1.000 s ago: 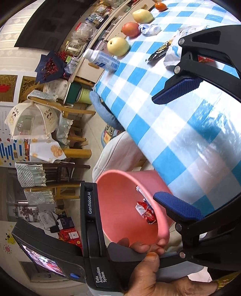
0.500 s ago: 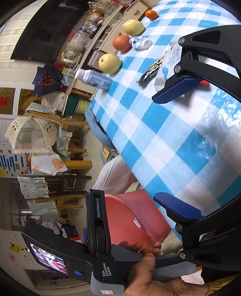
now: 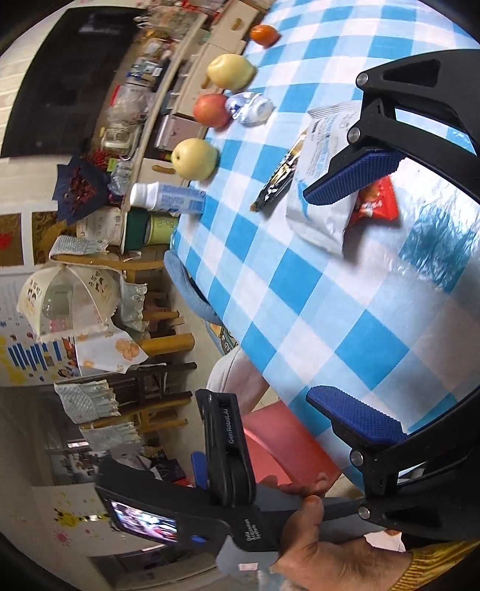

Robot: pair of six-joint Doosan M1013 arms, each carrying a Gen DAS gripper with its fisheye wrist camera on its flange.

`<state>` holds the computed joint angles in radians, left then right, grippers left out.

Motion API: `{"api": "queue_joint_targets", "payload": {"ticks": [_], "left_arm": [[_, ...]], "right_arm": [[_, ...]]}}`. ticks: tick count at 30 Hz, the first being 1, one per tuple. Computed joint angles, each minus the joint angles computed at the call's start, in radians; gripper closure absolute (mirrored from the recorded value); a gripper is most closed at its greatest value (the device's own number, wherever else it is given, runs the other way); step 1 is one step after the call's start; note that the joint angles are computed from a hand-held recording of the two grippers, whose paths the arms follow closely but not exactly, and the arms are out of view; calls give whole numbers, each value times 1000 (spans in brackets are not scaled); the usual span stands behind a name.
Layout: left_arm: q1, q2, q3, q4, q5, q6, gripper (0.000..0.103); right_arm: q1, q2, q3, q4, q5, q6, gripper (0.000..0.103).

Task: Collect trash
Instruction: 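Move both tools back toward the white bag and chocolate bar on the table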

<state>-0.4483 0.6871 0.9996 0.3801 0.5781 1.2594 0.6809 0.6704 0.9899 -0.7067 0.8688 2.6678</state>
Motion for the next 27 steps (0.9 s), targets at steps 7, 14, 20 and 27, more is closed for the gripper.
{"api": "queue_joint_targets", "payload": {"ticks": [7, 14, 20, 27], "left_arm": [[-17, 14, -20, -78, 13, 85, 9], [-16, 19, -30, -377, 18, 318, 9], [-15, 36, -56, -695, 96, 562, 9], [-15, 69, -98, -907, 229, 701, 9]], "right_arm": [[-17, -50, 89, -29, -2, 83, 5], [-57, -129, 218, -41, -27, 226, 5], [-96, -181, 303, -41, -41, 315, 5], [-139, -192, 325, 25, -29, 289, 5]]}}
